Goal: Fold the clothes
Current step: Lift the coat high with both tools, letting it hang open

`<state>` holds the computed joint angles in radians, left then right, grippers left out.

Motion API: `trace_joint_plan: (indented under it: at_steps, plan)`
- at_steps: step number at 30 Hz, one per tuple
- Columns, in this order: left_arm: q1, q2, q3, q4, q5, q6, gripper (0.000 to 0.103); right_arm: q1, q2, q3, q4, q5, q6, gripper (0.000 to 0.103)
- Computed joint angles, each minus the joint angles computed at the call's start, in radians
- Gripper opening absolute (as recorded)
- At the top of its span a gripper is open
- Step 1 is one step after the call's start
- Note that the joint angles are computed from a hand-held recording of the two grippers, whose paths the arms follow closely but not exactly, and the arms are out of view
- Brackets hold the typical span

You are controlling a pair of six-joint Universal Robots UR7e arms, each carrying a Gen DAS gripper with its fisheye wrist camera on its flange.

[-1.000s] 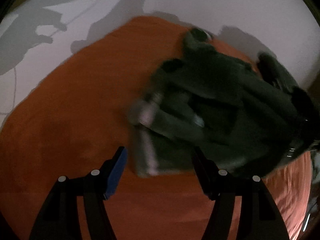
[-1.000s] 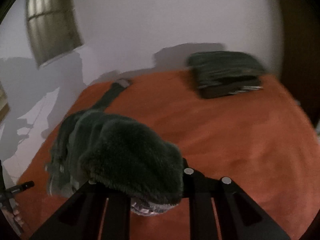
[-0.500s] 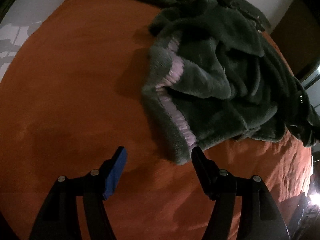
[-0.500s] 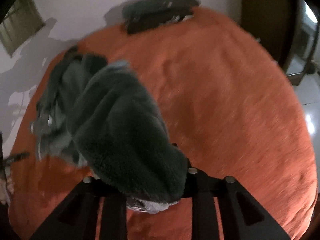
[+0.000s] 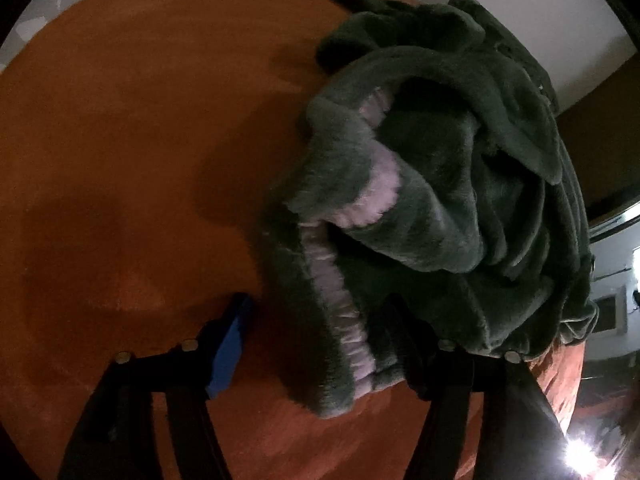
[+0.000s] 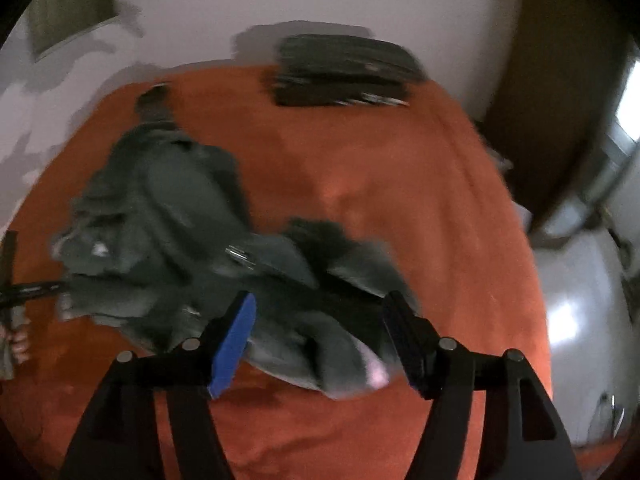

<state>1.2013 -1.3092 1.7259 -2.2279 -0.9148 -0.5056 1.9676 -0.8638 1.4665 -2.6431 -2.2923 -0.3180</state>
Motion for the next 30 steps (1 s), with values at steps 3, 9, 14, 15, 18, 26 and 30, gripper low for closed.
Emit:
trace_joint_plan:
  at_steps: [3,9,14,15,18,26,30]
  plan:
    - [-0.018,0.012,-0.002,0.054,0.019,-0.033,0.062,0.03,0.074,-0.059,0.027,0.037,-0.088,0.066]
    - [-0.061,0.009,0.043,0.05,0.076,-0.051,0.068,0.072,0.313,-0.324,0.22,0.092,-0.289,0.066]
    - [-0.061,0.028,0.049,0.015,0.07,-0.118,0.073,0.096,0.495,-0.459,0.091,0.011,-0.599,0.066]
    - [-0.065,0.033,0.049,0.011,0.079,-0.123,0.073,0.095,0.527,-0.477,0.052,-0.01,-0.649,0.066]
    - [-0.08,0.046,0.055,-0.007,0.115,-0.128,0.024,0.093,0.61,-0.532,-0.06,-0.045,-0.762,0.065]
    - [-0.161,0.0,0.097,-0.048,0.199,-0.234,0.01,0.115,0.651,-0.668,-0.229,0.05,-0.656,0.025]
    - [-0.231,-0.025,0.077,-0.051,0.391,-0.203,0.01,0.14,0.675,-0.782,-0.305,0.068,-0.646,0.019]
